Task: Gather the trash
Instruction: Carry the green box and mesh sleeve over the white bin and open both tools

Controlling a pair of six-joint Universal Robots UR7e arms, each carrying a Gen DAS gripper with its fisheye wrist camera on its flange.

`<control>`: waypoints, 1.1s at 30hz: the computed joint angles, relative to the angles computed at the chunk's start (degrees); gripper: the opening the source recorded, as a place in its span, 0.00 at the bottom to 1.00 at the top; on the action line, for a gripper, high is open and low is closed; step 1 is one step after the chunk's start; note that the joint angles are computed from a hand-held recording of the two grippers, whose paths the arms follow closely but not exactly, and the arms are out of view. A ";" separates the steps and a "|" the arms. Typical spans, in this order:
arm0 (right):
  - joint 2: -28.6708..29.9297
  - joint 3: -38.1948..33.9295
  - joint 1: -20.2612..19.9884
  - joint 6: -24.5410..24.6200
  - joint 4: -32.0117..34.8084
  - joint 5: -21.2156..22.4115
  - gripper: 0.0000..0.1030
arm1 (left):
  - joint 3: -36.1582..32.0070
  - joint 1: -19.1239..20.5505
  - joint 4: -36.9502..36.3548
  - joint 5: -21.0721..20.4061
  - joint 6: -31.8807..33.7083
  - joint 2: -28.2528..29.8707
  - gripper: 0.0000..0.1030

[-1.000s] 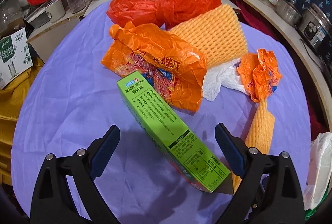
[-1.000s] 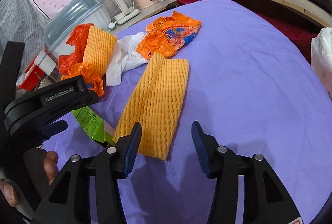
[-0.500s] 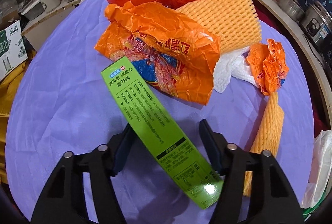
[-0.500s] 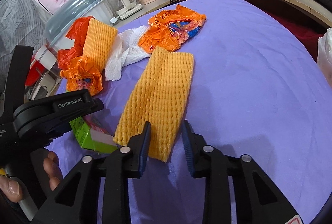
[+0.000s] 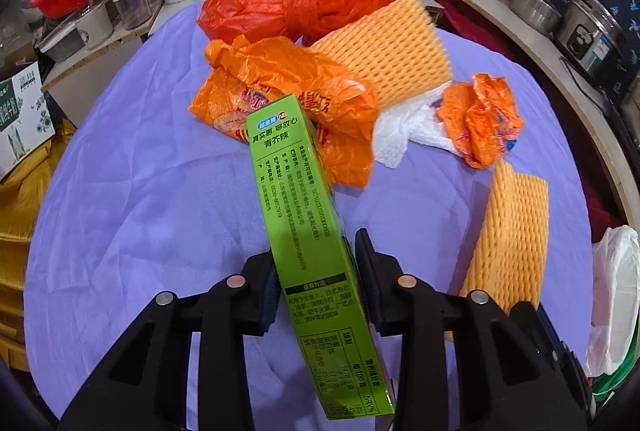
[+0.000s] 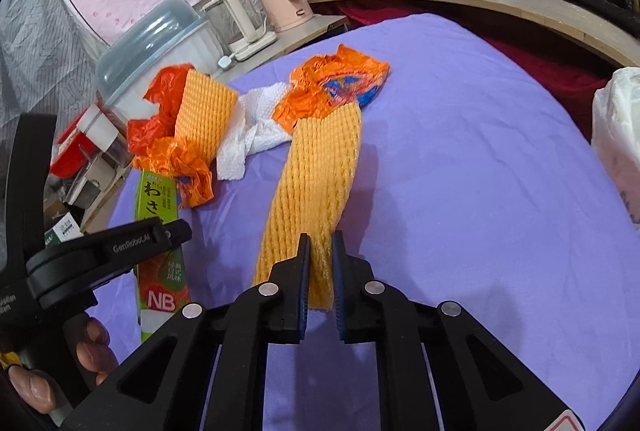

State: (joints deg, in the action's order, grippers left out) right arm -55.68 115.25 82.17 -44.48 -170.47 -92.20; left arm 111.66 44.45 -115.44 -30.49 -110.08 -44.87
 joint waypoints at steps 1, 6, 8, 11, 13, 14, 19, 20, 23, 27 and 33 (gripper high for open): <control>-0.65 0.12 -0.12 0.07 0.01 0.43 0.10 | -0.25 -0.52 0.64 0.16 -0.04 0.01 0.32; -3.84 0.57 -0.88 0.38 0.15 2.50 0.10 | -1.80 -3.03 4.08 0.89 -0.48 0.59 0.32; -5.43 0.70 -1.33 0.50 0.29 3.54 0.10 | -2.72 -4.26 4.70 1.15 -0.10 1.18 0.32; -6.95 0.56 -1.92 0.87 0.32 4.65 0.10 | -4.44 -5.87 5.75 1.63 0.70 2.44 0.32; -8.14 0.41 -2.51 1.27 0.40 5.45 0.10 | -5.61 -6.66 6.23 2.03 1.37 3.32 0.32; -8.69 0.29 -2.82 1.36 0.52 5.77 0.10 | -6.28 -7.13 6.41 2.21 1.83 3.84 0.32; -11.66 0.03 -4.49 1.88 0.69 7.58 0.10 | -10.12 -9.07 7.28 3.07 4.30 6.80 0.32; -12.27 -0.12 -4.91 1.97 0.87 8.02 0.10 | -10.89 -9.32 7.34 3.19 4.90 7.39 0.32; -13.71 -0.54 -5.97 2.08 1.16 9.04 0.10 | -13.25 -10.04 7.05 3.51 7.17 9.35 0.32; -15.44 -1.23 -7.55 2.39 1.56 10.32 0.10 | -16.62 -10.76 5.43 4.01 11.37 12.25 0.32; -17.43 -3.17 -10.32 3.38 2.07 11.90 0.10 | -22.50 -11.22 1.30 4.27 19.75 17.32 0.32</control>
